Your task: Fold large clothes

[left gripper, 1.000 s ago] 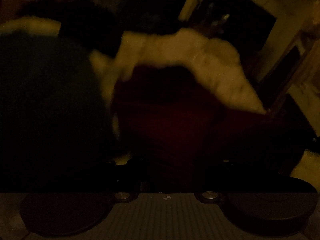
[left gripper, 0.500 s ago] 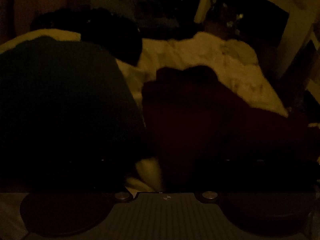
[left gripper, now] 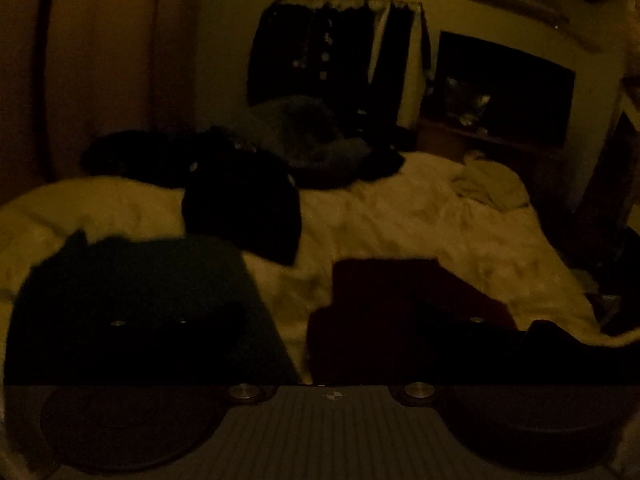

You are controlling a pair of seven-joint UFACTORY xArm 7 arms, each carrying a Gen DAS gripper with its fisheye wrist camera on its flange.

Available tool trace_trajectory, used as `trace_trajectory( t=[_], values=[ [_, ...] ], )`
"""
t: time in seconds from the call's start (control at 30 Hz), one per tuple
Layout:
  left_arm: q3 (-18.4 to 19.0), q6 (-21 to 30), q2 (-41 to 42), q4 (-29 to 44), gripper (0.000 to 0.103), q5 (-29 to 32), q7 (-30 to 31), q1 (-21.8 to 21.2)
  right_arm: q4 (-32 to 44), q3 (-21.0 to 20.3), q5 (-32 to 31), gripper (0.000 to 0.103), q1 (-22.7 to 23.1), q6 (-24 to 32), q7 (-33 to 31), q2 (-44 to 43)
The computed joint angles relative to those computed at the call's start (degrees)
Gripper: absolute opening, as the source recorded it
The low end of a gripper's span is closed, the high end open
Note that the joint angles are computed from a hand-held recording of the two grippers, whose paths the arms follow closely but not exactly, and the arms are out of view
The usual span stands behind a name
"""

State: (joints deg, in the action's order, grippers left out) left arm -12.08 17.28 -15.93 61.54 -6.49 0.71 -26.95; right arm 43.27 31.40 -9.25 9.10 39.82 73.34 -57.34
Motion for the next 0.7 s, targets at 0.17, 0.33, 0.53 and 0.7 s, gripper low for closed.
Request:
trace_trajectory(
  t=[0.17,0.33,0.53,0.7],
  values=[
    [-4.2,4.3,13.6,12.5,0.103,10.0,0.1,0.5,3.1,-1.5,-3.2,0.079,-4.7,-2.3,-2.7,13.8],
    [-3.6,10.2,25.7,23.6,0.103,15.3,-4.3,-3.7,5.9,-3.2,-8.0,0.073,-8.7,-9.0,-0.6,26.0],
    [-2.1,13.6,29.3,21.2,0.103,12.5,-2.9,-5.6,8.5,-5.8,-13.0,0.052,-7.2,-9.8,-1.1,40.0],
    [-2.8,10.4,28.3,17.4,0.103,4.0,-1.2,-3.3,0.4,-2.5,-25.2,0.017,-11.9,-18.1,18.1,33.2]
  ],
)
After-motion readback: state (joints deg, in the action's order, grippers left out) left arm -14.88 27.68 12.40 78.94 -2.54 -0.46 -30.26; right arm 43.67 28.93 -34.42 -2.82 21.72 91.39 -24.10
